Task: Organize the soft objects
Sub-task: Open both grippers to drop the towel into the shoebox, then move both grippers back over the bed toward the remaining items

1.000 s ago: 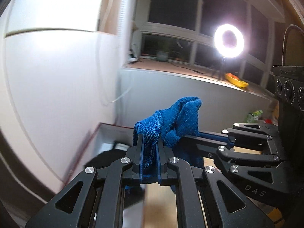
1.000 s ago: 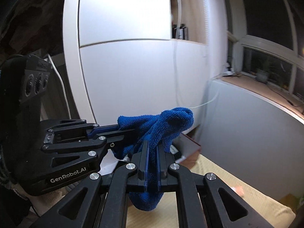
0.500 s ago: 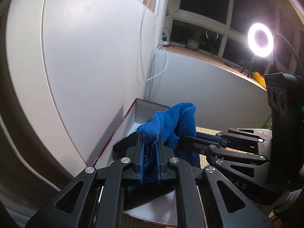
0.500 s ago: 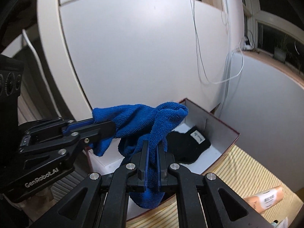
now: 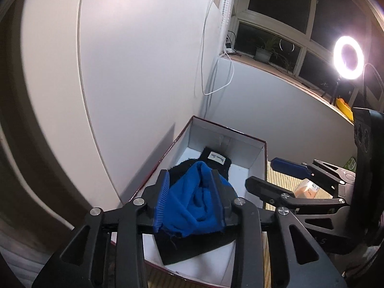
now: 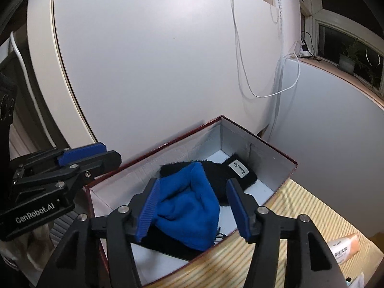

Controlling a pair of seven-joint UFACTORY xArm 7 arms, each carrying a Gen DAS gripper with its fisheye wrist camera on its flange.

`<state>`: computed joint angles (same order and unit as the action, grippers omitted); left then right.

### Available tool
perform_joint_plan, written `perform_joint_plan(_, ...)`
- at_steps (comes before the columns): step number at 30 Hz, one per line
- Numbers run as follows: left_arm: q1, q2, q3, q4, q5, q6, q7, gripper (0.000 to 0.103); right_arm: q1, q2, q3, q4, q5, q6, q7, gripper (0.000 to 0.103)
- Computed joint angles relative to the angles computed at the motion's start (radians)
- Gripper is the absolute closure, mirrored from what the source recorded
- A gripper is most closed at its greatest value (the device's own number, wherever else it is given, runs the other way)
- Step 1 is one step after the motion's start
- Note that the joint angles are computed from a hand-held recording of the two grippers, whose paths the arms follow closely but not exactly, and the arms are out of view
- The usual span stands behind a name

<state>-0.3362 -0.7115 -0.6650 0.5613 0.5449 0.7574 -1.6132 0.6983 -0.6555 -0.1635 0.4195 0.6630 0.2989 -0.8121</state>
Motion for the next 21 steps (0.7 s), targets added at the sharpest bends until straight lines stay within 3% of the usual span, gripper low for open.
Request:
perform_joint_plan(4,0.006,0.011,-0.019,0.006,0.010,-0.012,-0.023,0.071,-0.029,-0.034,-0.006,-0.012,-0.017,0.042,0.006,0.046)
perform_joint_plan(7,0.004,0.014,-0.061,0.021,0.023,0.002,-0.050,0.071,-0.085,-0.110,-0.015,-0.044,-0.052,0.112,0.005,0.045)
perform_joint_plan(11,0.007,0.032,-0.120,0.047,0.051,0.007,-0.097,0.071,-0.195,-0.284,-0.057,-0.122,-0.116,0.231,-0.030,0.036)
perform_joint_plan(17,0.018,0.093,-0.191,0.086,0.103,-0.042,-0.176,0.065,-0.461,-0.506,-0.199,-0.177,-0.217,0.488,-0.107,0.036)
perform_joint_plan(21,0.042,0.170,-0.246,0.130,0.161,-0.075,-0.224,0.065,-0.666,-0.535,-0.347,-0.154,-0.255,0.613,-0.187,0.035)
